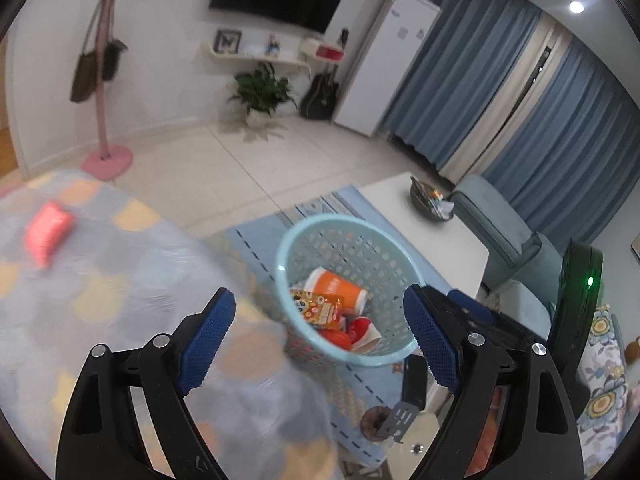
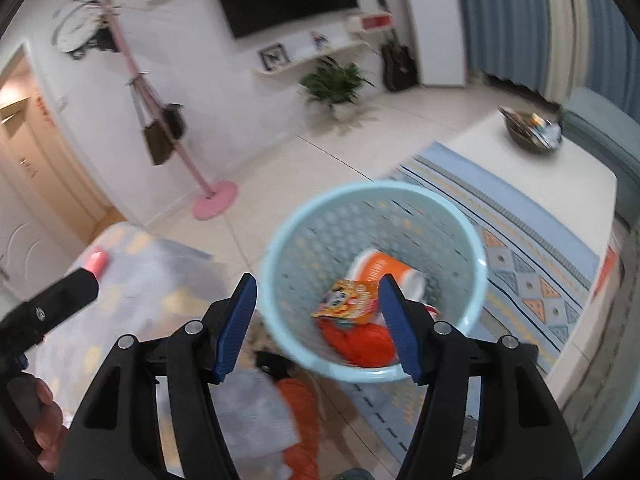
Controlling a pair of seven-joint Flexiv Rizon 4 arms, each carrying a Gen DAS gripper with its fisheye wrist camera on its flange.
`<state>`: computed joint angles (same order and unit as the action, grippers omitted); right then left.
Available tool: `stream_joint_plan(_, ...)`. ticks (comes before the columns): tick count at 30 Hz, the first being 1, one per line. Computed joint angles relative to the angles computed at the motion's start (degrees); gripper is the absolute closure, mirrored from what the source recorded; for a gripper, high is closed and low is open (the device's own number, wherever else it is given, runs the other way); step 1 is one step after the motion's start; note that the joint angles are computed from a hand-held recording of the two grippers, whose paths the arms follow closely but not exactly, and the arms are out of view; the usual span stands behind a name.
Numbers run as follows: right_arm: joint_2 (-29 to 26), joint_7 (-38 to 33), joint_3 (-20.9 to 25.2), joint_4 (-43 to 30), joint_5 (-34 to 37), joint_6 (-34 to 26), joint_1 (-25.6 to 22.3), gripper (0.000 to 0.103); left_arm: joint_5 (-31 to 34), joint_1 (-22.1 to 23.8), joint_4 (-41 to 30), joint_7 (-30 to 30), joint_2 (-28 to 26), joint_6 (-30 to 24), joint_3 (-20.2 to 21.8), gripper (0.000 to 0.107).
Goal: Collect trash
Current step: 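Move both tools back toward the table, then grasp the white patterned paper bag with the left tool while the right tool grasps the pink packet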
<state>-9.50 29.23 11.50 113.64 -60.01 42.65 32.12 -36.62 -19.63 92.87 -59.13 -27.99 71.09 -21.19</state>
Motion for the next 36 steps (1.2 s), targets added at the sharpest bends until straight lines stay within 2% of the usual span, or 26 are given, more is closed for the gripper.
stream_joint_plan(2, -1.1, -0.9, 0.2, -2.5, -1.6, -1.0, 1.3, 0.042, -3.2, 2.1, 4.1, 3.2, 3.0, 2.8, -2.1, 0.023)
stream_joint_plan(5, -2.8, -2.6, -0.1, -6.0, -3.1, -2.1, 3.1, 0.039, -11.3, 5.1, 10.8, 10.5, 8.2, 7.8, -5.4, 0.023)
stream_joint_plan(9, -5.7, -5.0, -0.9, -10.8, -5.6, -2.2, 5.7, 0.036, -27.6, 7.4, 18.0, 23.0, 15.0, 12.5, -8.3, 0.023)
stream_joint_plan(15, -11.6, -10.9, -3.0, -18.0, -5.7, 0.1, 9.1, 0.035, -44.7, 5.2, 24.0, 34.4, 21.7, 15.2, -4.2, 0.023)
stream_joint_plan(18, -14.5, -13.6, -4.3, -21.3, -4.5, 1.4, 10.9, 0.035, -49.5, 3.4, 26.7, 37.7, 23.8, 16.1, -1.0, 0.023)
stream_joint_plan(21, -17.1, -16.3, -5.6, -24.6, -3.2, 1.9, 12.8, 0.035, -51.0, 1.8, 30.2, 38.8, 25.7, 15.8, 2.4, 0.024)
stream_joint_plan(24, -19.3, -18.4, -6.7, -27.2, -1.6, 2.7, 14.3, 0.035, -52.1, 0.1, 33.4, 39.7, 27.3, 13.1, 5.6, 0.024)
stream_joint_plan(26, -20.7, -20.0, -7.3, -28.9, -0.3, 3.3, 15.0, 0.035, -51.5, -0.9, 35.7, 39.8, 28.0, 10.4, 7.7, 0.027)
stream_joint_plan(30, -23.1, -22.9, -8.3, -31.6, 2.7, 3.9, 16.3, 0.033, -48.9, -3.7, 38.0, 40.8, 27.8, 8.8, 10.6, 0.029)
stream_joint_plan(33, -24.7, -25.6, -8.9, -33.8, 4.9, 4.1, 17.2, 0.033, -44.9, -6.0, 38.6, 39.3, 26.3, 12.4, 11.8, 0.031)
stream_joint_plan(35, -25.4, -27.0, -9.5, -34.9, 5.9, 3.8, 17.9, 0.033, -39.4, -6.2, 39.2, 36.2, 25.0, 13.9, 12.5, 0.042)
stream_joint_plan(36, -25.6, -27.8, -9.6, -35.2, 6.4, 3.7, 18.1, 0.033, -35.8, -5.9, 39.5, 33.7, 24.6, 13.9, 12.9, 0.044)
